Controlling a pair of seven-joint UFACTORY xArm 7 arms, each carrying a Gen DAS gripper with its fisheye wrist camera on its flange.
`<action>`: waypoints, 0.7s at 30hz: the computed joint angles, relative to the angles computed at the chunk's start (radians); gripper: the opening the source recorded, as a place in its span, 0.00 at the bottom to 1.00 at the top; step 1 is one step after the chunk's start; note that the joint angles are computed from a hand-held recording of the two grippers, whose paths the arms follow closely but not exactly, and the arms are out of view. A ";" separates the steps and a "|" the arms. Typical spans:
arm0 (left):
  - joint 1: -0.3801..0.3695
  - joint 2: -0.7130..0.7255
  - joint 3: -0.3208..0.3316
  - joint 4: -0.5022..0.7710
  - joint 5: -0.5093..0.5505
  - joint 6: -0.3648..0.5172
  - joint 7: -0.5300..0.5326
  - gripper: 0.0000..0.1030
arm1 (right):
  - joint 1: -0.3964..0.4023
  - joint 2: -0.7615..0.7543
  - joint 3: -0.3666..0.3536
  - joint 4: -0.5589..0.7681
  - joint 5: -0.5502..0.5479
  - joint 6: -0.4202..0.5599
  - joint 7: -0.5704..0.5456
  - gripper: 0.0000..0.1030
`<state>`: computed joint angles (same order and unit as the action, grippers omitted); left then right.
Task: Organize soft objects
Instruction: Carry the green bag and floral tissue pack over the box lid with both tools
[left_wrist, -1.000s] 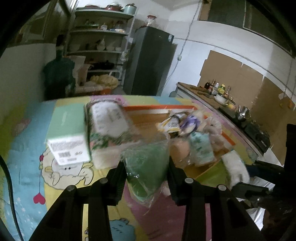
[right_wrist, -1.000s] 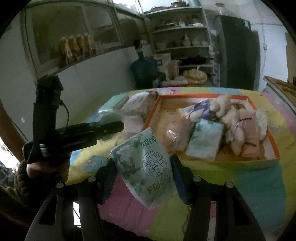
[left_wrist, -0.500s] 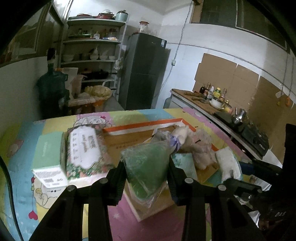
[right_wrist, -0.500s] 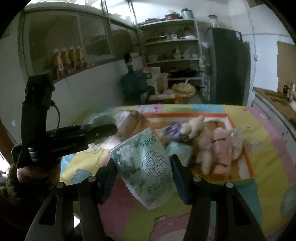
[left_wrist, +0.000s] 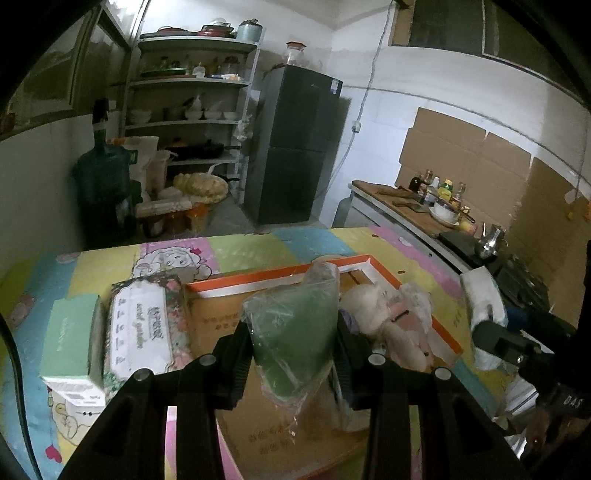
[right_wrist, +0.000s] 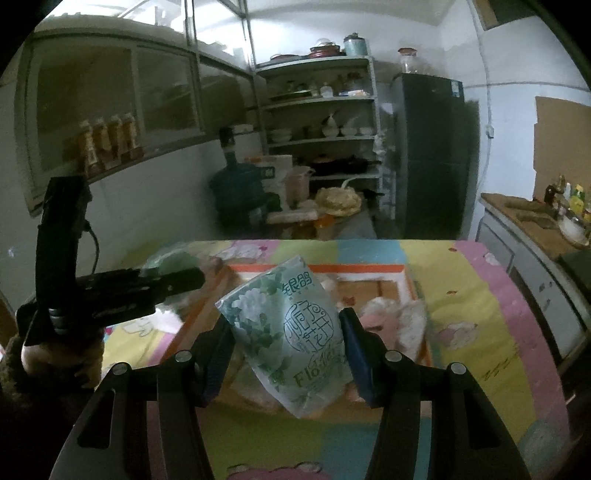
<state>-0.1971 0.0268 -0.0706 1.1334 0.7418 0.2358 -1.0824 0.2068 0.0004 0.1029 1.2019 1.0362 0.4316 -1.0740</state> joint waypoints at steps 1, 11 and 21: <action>0.000 0.013 0.000 0.013 -0.007 0.003 0.005 0.39 | -0.003 0.012 -0.002 0.013 -0.005 0.000 0.002 0.56; -0.038 0.153 0.040 0.149 -0.167 0.040 0.133 0.39 | -0.069 0.173 0.029 0.188 -0.105 0.006 0.076 0.56; -0.083 0.267 0.093 0.283 -0.264 0.107 0.202 0.39 | -0.143 0.375 0.084 0.431 -0.286 0.092 0.222 0.56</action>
